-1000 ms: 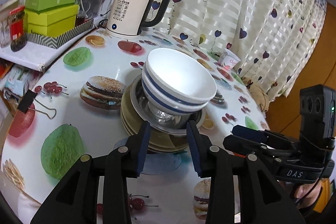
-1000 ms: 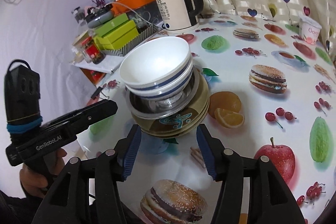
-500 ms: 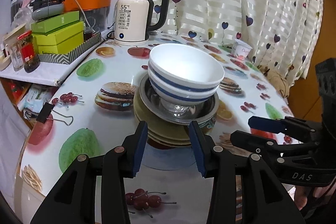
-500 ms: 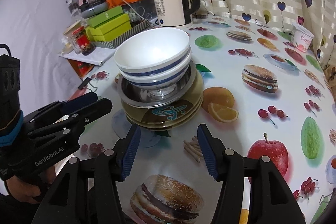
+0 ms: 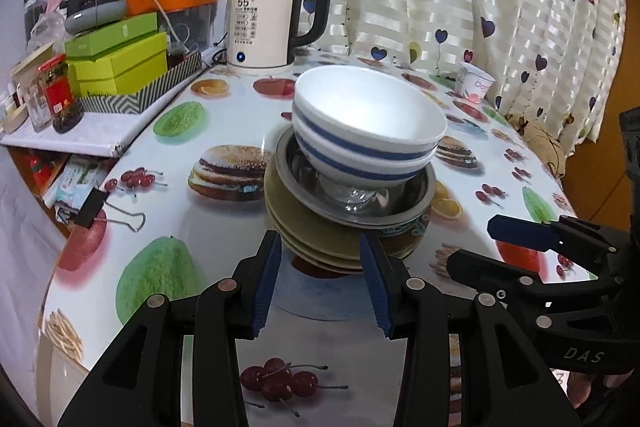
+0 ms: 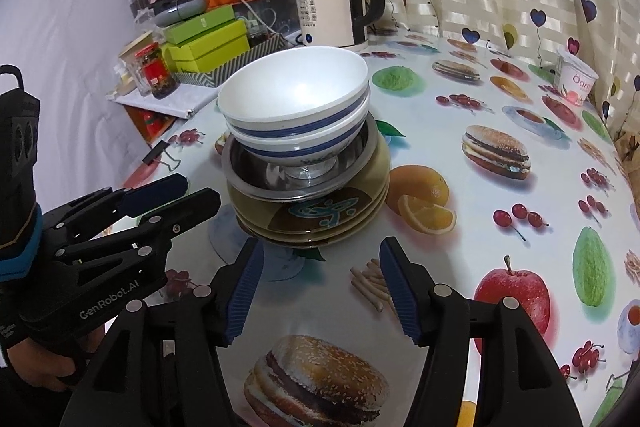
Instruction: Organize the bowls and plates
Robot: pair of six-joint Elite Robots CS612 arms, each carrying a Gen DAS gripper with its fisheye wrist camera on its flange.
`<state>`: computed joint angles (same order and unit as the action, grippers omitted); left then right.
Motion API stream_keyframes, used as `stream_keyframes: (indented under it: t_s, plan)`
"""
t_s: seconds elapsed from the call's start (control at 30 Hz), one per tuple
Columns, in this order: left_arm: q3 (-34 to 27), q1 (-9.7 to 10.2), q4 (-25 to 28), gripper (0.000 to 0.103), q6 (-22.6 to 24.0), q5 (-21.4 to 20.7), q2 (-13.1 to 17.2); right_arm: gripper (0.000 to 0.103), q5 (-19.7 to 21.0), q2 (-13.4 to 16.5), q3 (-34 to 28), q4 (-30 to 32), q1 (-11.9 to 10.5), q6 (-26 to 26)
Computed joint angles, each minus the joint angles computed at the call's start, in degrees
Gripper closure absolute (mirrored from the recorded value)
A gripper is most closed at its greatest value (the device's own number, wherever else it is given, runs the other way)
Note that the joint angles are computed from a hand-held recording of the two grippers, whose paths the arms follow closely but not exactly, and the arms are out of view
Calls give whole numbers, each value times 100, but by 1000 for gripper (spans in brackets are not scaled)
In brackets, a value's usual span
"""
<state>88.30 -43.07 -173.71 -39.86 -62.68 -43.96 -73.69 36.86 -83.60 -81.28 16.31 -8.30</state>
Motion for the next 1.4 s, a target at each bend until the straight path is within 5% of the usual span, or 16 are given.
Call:
stream_keyframes:
  t_s: [1.4]
  plan:
    - [-118,-1,596,61,-286,-70,33,40,-22,-3,68,76,28,-136]
